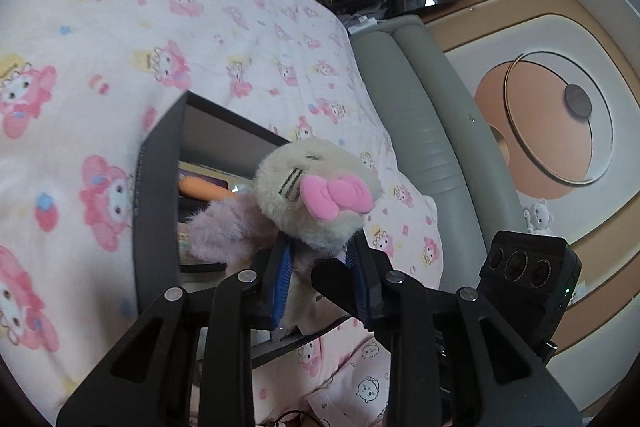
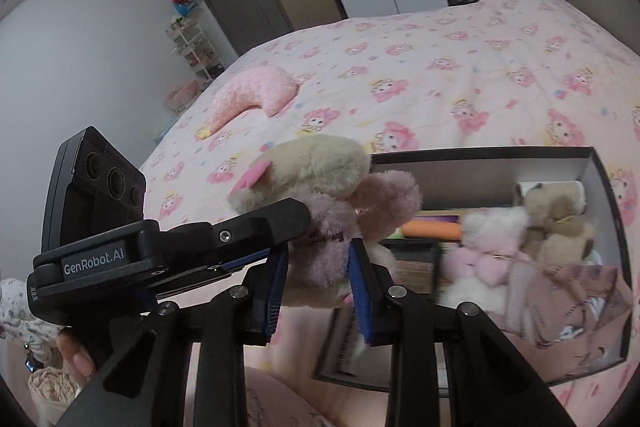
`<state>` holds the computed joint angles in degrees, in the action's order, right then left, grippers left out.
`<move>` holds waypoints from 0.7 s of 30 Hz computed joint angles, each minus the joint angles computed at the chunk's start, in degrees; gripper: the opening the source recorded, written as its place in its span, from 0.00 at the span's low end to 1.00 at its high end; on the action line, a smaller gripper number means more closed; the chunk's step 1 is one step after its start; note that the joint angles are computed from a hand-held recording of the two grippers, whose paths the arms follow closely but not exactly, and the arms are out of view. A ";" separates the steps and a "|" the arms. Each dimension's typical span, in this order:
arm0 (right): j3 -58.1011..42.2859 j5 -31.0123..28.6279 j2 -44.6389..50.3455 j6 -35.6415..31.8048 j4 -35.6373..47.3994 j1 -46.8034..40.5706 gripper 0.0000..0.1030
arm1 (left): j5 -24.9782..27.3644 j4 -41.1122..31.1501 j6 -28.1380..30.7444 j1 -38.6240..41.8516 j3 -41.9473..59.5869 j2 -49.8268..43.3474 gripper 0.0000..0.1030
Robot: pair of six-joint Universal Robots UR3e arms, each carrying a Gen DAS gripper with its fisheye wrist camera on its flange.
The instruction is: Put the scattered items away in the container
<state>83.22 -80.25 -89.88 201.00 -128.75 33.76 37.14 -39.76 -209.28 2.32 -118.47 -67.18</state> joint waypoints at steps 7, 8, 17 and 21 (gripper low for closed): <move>9.07 4.37 -2.12 -4.80 2.15 -9.04 0.26 | 13.09 -1.26 -3.36 -11.84 9.28 -14.65 0.30; 10.31 6.89 -2.54 -5.23 2.11 -10.59 0.26 | 12.94 -1.03 -3.13 -11.34 8.82 -13.72 0.33; 19.75 9.36 -10.56 -3.25 -6.60 -16.06 0.26 | 18.37 0.67 -1.49 -11.77 7.50 -8.68 0.33; 15.77 5.69 -3.48 -5.26 -3.84 -13.33 0.26 | 22.83 -1.66 -2.05 -15.74 12.31 -16.77 0.32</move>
